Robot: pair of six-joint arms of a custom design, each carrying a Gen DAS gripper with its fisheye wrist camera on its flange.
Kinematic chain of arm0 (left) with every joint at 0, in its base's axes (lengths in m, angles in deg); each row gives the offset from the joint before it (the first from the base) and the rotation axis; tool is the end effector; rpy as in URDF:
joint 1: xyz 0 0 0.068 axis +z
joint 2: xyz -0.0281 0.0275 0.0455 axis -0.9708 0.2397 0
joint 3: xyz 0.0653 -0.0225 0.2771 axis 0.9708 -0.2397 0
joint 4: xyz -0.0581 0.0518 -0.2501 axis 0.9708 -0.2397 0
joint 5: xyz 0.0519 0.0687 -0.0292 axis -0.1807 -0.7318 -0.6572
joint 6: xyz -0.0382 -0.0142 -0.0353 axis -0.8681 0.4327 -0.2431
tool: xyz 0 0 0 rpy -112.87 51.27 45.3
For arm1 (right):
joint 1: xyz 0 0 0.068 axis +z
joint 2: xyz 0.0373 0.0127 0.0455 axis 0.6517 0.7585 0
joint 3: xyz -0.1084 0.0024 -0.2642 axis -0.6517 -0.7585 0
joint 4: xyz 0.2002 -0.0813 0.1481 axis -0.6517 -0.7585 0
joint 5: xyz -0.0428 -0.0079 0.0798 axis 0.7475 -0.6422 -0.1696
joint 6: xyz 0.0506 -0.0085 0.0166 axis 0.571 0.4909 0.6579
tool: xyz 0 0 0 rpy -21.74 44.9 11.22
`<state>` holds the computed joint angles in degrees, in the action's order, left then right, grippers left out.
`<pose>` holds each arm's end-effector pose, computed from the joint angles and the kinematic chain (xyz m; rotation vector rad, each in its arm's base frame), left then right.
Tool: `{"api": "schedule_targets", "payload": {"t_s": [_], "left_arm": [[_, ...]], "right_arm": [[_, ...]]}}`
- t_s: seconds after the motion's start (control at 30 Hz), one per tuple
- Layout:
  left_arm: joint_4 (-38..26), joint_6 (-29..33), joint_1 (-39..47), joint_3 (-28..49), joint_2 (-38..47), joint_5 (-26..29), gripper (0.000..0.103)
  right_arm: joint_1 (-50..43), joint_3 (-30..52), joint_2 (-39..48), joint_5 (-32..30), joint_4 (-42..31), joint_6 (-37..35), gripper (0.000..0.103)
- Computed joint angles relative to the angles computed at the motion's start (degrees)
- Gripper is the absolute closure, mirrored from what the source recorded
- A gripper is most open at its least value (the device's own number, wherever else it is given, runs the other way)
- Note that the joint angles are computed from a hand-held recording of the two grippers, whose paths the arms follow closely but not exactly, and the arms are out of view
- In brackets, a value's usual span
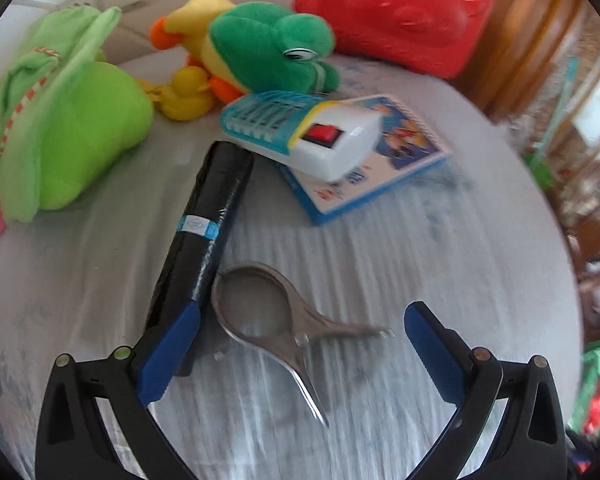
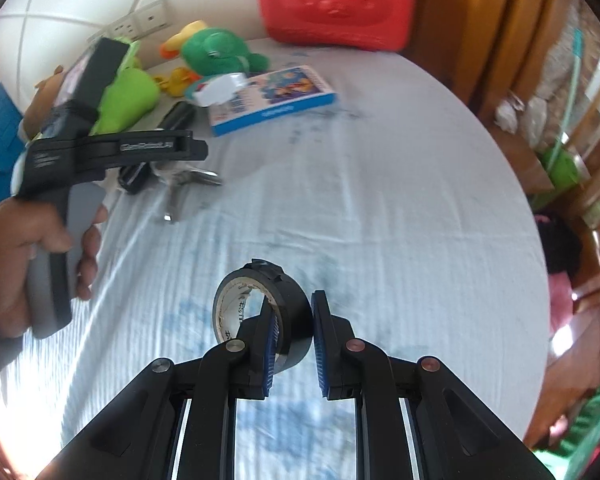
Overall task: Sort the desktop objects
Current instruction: 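Grasp the metal clip with the left gripper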
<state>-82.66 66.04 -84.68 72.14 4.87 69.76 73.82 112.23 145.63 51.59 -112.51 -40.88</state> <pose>0.3260 -0.0482 0.2282 -0.2246 2.6880 -0.1073 0.2002 0.1282 0.2899 -0.3955 2.6967 0.1677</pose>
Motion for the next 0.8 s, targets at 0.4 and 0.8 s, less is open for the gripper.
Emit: {"api": "schedule_targets", "payload": {"t_s": [0.4, 0.8], "left_arm": [[-5.54, -17.48, -2.13, 5.48, 7.19, -7.63, 0.054], [-6.09, -10.02, -3.43, 2.18, 0.8, -7.74, 0.057]], "right_arm": [[-6.57, -2.02, -5.6, -2.31, -2.71, -3.13, 0.087], [-5.31, 1.51, -5.65, -1.32, -4.71, -2.95, 0.087]]}}
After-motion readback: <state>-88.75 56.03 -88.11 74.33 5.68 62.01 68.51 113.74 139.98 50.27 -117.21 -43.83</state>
